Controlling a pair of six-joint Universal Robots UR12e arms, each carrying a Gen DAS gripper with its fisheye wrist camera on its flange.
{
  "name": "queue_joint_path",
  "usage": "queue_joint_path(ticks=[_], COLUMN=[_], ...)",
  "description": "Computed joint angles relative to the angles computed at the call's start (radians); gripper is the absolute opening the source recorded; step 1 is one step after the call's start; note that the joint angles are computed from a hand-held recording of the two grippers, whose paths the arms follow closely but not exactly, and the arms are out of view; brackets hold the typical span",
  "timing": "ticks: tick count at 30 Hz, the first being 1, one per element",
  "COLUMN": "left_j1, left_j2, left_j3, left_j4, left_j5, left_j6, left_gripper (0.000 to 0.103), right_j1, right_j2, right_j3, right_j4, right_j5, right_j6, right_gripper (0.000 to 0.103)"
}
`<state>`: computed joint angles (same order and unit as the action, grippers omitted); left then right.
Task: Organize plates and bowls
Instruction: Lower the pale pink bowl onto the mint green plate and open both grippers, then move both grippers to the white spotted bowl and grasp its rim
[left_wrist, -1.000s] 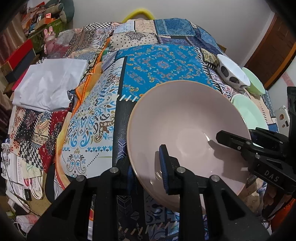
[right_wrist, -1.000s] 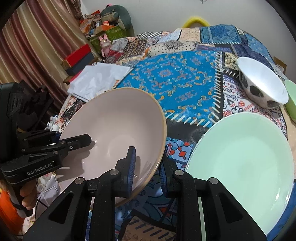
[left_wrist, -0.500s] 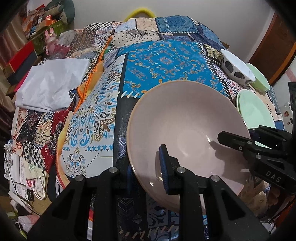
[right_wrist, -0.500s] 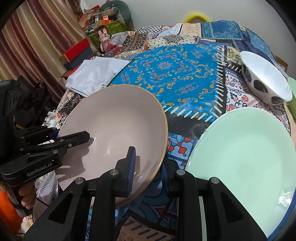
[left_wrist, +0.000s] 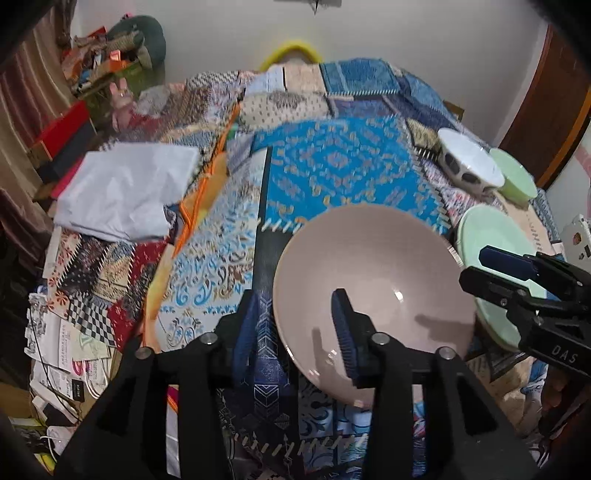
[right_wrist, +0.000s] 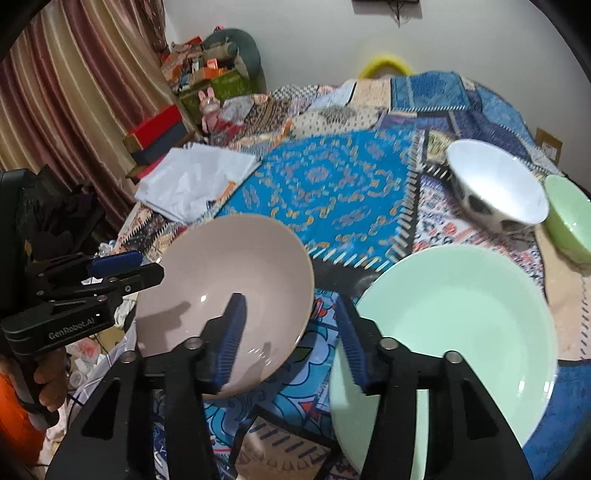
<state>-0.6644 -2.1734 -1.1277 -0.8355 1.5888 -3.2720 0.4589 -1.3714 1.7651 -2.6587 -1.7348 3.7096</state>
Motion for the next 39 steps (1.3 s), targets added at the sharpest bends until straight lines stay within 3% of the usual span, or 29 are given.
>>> queue_joint_path(ticks=[9,12,15,23,33,34,36,39], left_j1=[-0.023,-0.032,-0.039,-0.053,-0.076,-0.077,-0.078,-0.084], left_j2=[0.017,0.007,-0.009,-0.099,-0.26,-0.284,-0.322,-0.393], left_j3=[0.001,0.028,0.065,0.235,0.513,0.554,0.62,0.742], left_j4=[0.129,0.149,0.149,0.087,-0.043,-0.067,-0.104,-0.158], left_j5=[0.002,0.006,0.002,-0.033,-0.063,-0.073,-0.099,-0.121], left_j6=[0.002,0.015,0.025,0.052,0.095,0.099,0.105,0.112], left_gripper=[0.062,0.065,0.066,0.068,0.068,0.07,0.085,0.087], right_j1=[0.007,0.009,0.008,-0.028,-0.092,-0.1,-0.111,-0.138], right_j2=[-0.052,-0.07,-0.089,-0.14,-0.154,-0.154,-0.154,-0.15], right_j3=[0.036,0.049,0.062,0.099,0.123,0.127,0.131,0.138], right_j4=[-0.052,-0.065,-0.08,-0.1,-0.061,-0.058,-0.046,-0.038], right_j5=[-0.101,-0.154,-0.208,-0.314,-0.324,-0.32,-0.313,-0.275], right_j6=[-0.003,-0.008,-0.016,-0.013,0.004,0.005,0.01,0.019], right_gripper=[0.052,0.063,0.065,0.065,0.065,0.065,0.065,0.065])
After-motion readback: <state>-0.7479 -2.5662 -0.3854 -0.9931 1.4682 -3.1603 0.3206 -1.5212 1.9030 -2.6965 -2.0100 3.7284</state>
